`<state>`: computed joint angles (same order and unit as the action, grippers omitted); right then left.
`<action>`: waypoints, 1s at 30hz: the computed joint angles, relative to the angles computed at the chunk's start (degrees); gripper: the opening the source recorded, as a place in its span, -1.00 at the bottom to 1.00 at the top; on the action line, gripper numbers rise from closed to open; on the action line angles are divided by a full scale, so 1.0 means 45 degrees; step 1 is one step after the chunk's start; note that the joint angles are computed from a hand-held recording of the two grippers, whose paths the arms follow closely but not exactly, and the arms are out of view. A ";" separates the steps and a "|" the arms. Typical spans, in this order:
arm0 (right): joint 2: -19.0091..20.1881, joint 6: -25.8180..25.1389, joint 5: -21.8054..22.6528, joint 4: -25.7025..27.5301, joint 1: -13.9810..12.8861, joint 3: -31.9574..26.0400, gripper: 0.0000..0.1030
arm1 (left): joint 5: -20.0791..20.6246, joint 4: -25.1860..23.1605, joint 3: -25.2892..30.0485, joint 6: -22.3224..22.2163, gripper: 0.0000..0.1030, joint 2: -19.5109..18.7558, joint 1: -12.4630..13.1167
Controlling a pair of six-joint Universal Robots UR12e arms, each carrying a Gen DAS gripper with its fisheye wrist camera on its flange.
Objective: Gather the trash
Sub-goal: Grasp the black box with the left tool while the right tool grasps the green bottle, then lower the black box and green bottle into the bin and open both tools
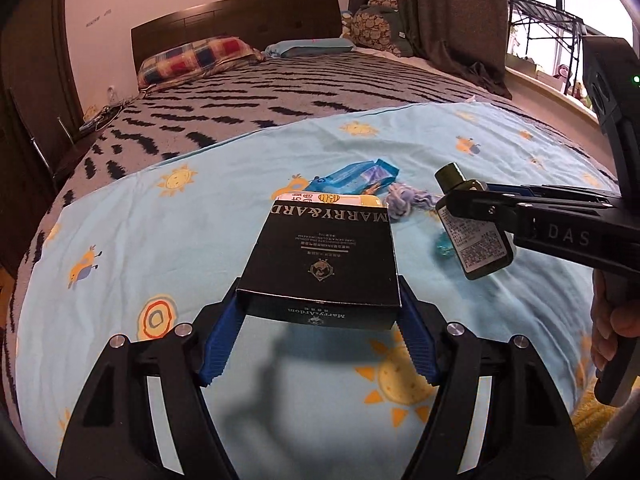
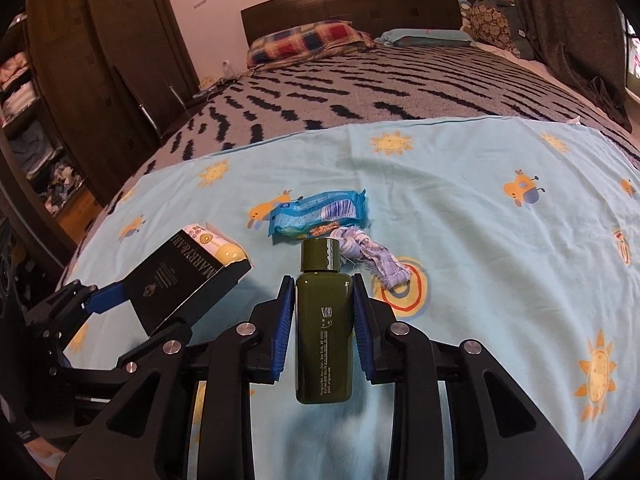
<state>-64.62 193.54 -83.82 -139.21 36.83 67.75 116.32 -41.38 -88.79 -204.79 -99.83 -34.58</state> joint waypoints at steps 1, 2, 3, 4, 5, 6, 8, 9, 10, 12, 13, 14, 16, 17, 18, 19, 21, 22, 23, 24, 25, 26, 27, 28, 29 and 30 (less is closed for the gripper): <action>-0.0071 -0.0002 -0.0005 -0.0044 -0.0001 0.0061 -0.43 | 0.0044 0.0038 -0.0021 -0.0007 0.33 0.0035 -0.0049; -0.0147 -0.0007 -0.0013 -0.0099 0.0000 0.0137 -0.43 | 0.0146 0.0085 -0.0053 -0.0014 0.33 0.0099 -0.0135; -0.0213 -0.0005 -0.0023 -0.0147 0.0001 0.0193 -0.43 | 0.0193 0.0128 -0.0083 -0.0003 0.33 0.0144 -0.0184; -0.0324 0.0000 -0.0033 -0.0238 0.0003 0.0308 -0.43 | 0.0270 0.0187 -0.0116 -0.0008 0.33 0.0196 -0.0257; -0.0438 0.0014 -0.0038 -0.0335 0.0005 0.0427 -0.43 | 0.0357 0.0252 -0.0162 -0.0024 0.33 0.0270 -0.0341; -0.0553 0.0020 -0.0037 -0.0434 0.0010 0.0551 -0.43 | 0.0425 0.0314 -0.0202 -0.0045 0.33 0.0337 -0.0421; -0.0839 0.0015 -0.0028 -0.0654 0.0025 0.0850 -0.43 | 0.0611 0.0433 -0.0293 -0.0091 0.33 0.0494 -0.0615; -0.0954 0.0002 -0.0038 -0.0748 0.0034 0.0974 -0.43 | 0.0733 0.0479 -0.0331 -0.0115 0.33 0.0564 -0.0720; -0.1114 -0.0028 -0.0066 -0.0881 0.0056 0.1148 -0.43 | 0.0897 0.0553 -0.0396 -0.0148 0.33 0.0663 -0.0862; -0.1413 -0.0097 -0.0135 -0.1151 0.0106 0.1498 -0.43 | 0.1117 0.0661 -0.0484 -0.0198 0.33 0.0792 -0.1079; -0.1614 -0.0140 -0.0215 -0.1311 0.0153 0.1733 -0.43 | 0.1289 0.0721 -0.0556 -0.0249 0.33 0.0887 -0.1240; -0.1760 -0.0172 -0.0291 -0.1428 0.0201 0.1908 -0.43 | 0.1390 0.0748 -0.0592 -0.0286 0.33 0.0939 -0.1342; -0.2097 -0.0279 -0.0321 -0.1719 0.0279 0.2338 -0.43 | 0.1642 0.0832 -0.0704 -0.0365 0.33 0.1062 -0.1603; -0.2247 -0.0317 -0.0310 -0.1837 0.0312 0.2531 -0.43 | 0.1791 0.0893 -0.0773 -0.0437 0.33 0.1130 -0.1778; -0.2426 -0.0371 -0.0294 -0.1971 0.0345 0.2768 -0.43 | 0.1894 0.0965 -0.0836 -0.0481 0.33 0.1184 -0.1927; -0.2556 -0.0405 -0.0287 -0.2047 0.0375 0.2939 -0.43 | 0.1965 0.1014 -0.0885 -0.0514 0.33 0.1222 -0.2042; -0.2866 -0.0466 -0.0276 -0.2246 0.0443 0.3358 -0.43 | 0.2214 0.1065 -0.0962 -0.0591 0.33 0.1272 -0.2360; -0.3030 -0.0507 -0.0275 -0.2362 0.0484 0.3587 -0.43 | 0.2332 0.1039 -0.0986 -0.0628 0.33 0.1284 -0.2500; -0.3194 -0.0522 -0.0267 -0.2467 0.0525 0.3815 -0.43 | 0.2446 0.0959 -0.1003 -0.0708 0.33 0.1289 -0.2665; -0.3322 -0.0522 -0.0236 -0.2555 0.0549 0.4000 -0.43 | 0.2480 0.0874 -0.1026 -0.0798 0.33 0.1300 -0.2782; -0.3477 -0.0510 -0.0212 -0.2661 0.0587 0.4228 -0.43 | 0.2493 0.0809 -0.1086 -0.0930 0.33 0.1322 -0.2940; -0.3626 -0.0504 -0.0192 -0.2738 0.0620 0.4440 -0.43 | 0.2503 0.0770 -0.1129 -0.1012 0.33 0.1343 -0.3044; -0.3754 -0.0505 -0.0186 -0.2807 0.0661 0.4630 -0.43 | 0.2518 0.0713 -0.1194 -0.1116 0.33 0.1370 -0.3156; -0.3904 -0.0500 -0.0176 -0.2889 0.0699 0.4856 -0.43 | 0.2547 0.0655 -0.1266 -0.1248 0.33 0.1400 -0.3277; -0.4048 -0.0491 -0.0159 -0.2968 0.0730 0.5082 -0.43 | 0.2564 0.0622 -0.1371 -0.1419 0.33 0.1434 -0.3408; -0.4158 -0.0475 -0.0153 -0.3032 0.0747 0.5268 -0.43 | 0.2544 0.0584 -0.1480 -0.1590 0.33 0.1473 -0.3508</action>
<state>-83.33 191.40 -84.51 -152.85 40.20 91.45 127.77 -38.75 -95.45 -211.94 -93.20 -50.36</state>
